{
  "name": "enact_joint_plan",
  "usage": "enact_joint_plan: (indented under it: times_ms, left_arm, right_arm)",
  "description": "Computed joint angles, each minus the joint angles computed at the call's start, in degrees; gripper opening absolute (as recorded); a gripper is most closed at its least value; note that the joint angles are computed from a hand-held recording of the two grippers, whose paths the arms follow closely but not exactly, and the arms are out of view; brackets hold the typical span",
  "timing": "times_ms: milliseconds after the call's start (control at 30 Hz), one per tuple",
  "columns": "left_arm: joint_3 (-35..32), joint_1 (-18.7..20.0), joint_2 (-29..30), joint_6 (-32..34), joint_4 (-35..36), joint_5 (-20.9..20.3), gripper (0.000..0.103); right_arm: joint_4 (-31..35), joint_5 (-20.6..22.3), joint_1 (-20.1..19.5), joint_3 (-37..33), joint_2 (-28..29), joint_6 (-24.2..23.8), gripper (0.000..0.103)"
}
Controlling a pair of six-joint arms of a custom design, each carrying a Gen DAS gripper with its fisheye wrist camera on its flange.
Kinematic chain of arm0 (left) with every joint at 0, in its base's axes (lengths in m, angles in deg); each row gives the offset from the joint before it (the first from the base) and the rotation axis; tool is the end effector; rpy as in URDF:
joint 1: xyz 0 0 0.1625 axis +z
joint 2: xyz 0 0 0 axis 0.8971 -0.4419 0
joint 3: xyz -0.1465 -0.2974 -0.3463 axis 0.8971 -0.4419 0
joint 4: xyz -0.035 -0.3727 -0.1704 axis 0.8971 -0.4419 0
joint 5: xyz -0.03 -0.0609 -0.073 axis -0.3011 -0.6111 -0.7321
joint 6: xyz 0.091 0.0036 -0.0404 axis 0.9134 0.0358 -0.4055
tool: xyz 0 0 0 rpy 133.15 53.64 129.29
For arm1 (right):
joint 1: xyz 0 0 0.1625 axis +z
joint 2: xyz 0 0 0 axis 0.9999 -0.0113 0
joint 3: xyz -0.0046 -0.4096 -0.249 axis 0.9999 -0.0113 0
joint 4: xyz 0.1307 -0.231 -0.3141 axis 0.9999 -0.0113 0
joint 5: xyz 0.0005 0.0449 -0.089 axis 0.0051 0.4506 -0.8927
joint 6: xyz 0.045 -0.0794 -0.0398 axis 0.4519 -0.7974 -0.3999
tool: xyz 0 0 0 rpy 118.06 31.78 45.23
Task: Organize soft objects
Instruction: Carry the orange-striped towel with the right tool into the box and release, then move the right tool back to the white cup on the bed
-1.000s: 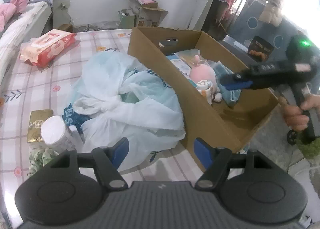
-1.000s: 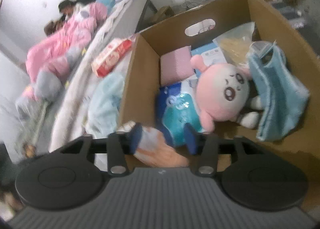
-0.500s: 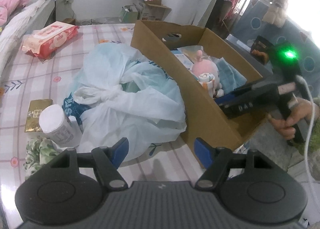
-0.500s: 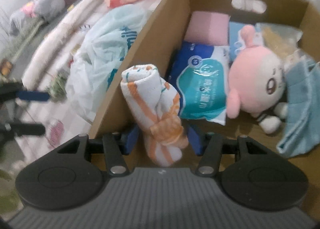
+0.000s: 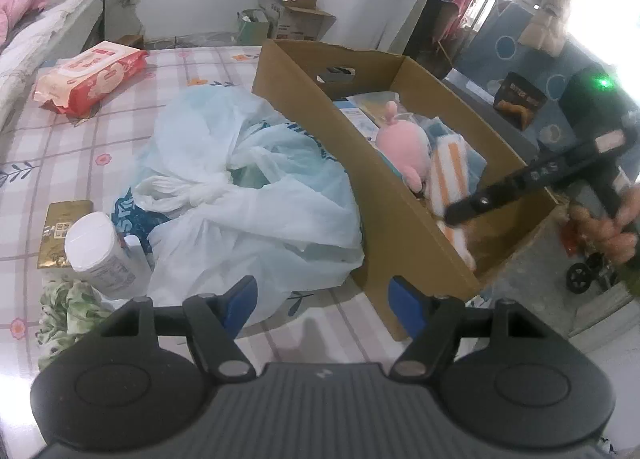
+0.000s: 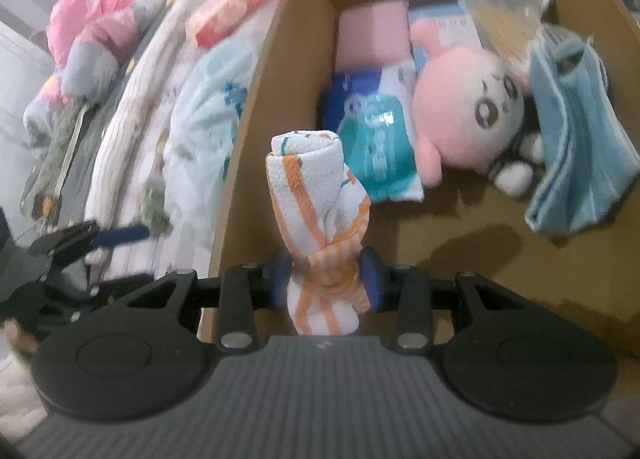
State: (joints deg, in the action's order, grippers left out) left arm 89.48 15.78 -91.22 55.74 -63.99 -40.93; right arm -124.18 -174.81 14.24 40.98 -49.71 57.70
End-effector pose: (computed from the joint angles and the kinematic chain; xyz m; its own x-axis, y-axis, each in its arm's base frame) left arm 0.0038 -0.8340 0.2814 -0.7478 0.5699 -0.3406 0.6451 0.7450 -0.1698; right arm 0.2929 -0.8044 -0.0225 -0.9489 0.0409 0.3129 -0.0696 0.9400 -0.3340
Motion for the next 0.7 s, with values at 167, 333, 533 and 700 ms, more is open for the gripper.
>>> enact_joint_plan:
  times_ms: [167,333,533,700]
  left_arm:
    - [0.19,0.14,-0.14,-0.58,-0.25,-0.40,0.073]
    - [0.39,0.14,-0.41,-0.96,-0.24,-0.11,0.073]
    - [0.56,0.37,-0.67,-0.63,-0.97,-0.39,0.073]
    - [3.36,0.48,-1.72,0.88,-5.83,0.52,0.076]
  right_arm:
    - [8.57,2.10,-0.89,-3.65,0.91,3.56,0.040]
    - [6.87,7.02,-2.45,-5.62,3.26,6.14,0.045]
    - [-5.79,6.57,-1.64,0.26,1.08,5.11,0.045]
    - [-15.41,2.58,0.29,3.62,1.04,4.41,0.047]
